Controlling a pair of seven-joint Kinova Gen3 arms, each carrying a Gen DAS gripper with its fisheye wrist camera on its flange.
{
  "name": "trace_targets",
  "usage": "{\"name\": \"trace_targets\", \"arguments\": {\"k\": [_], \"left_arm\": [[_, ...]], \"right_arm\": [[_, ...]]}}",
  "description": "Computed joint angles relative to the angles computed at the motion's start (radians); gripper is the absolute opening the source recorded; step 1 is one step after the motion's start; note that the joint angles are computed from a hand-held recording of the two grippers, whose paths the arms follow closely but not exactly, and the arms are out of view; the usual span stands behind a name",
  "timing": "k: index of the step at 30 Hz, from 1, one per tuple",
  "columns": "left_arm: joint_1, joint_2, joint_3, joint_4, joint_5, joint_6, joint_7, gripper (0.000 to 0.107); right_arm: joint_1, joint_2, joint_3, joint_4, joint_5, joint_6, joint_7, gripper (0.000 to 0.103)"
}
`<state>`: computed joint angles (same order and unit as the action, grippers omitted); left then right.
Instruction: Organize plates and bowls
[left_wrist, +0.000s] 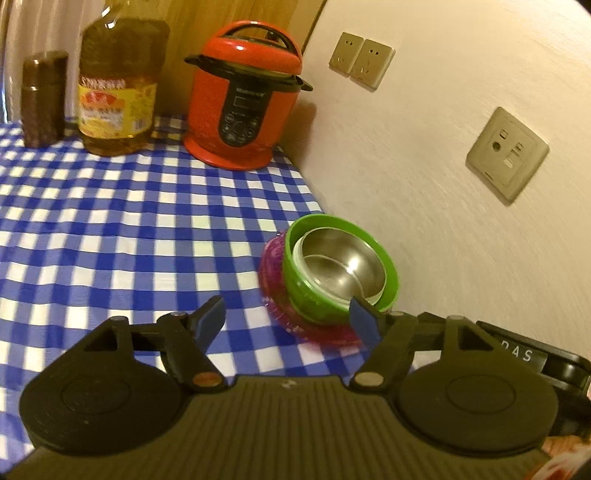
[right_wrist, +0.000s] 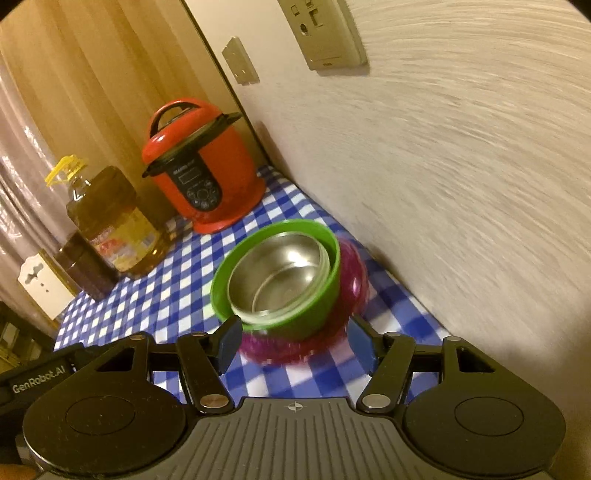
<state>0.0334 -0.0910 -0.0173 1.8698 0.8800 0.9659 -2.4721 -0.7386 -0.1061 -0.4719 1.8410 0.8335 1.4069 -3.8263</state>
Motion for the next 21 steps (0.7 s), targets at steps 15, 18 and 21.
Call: {"name": "trace_targets", "arguments": {"k": [15,18,21], "left_arm": [[0.006,-0.175,-0.116,0.116,-0.049,0.058,-0.078,0.076],[0.002,-0.206,-0.125,0.136,-0.070,0.065,-0.078,0.076],[0.002,-0.232,-0.144,0.151,-0.083,0.084,-0.078,0.075]], "right_arm": [[-0.245,0.136,-0.028,-0.159,-0.011,0.315,-0.018,0.064],[-0.291,0.145,-0.013,-0.164,-0.016,0.325,-0.020,0.064],[-0.318,0.142,-0.004,-0.160,-0.029,0.320,-0.036,0.064]]}}
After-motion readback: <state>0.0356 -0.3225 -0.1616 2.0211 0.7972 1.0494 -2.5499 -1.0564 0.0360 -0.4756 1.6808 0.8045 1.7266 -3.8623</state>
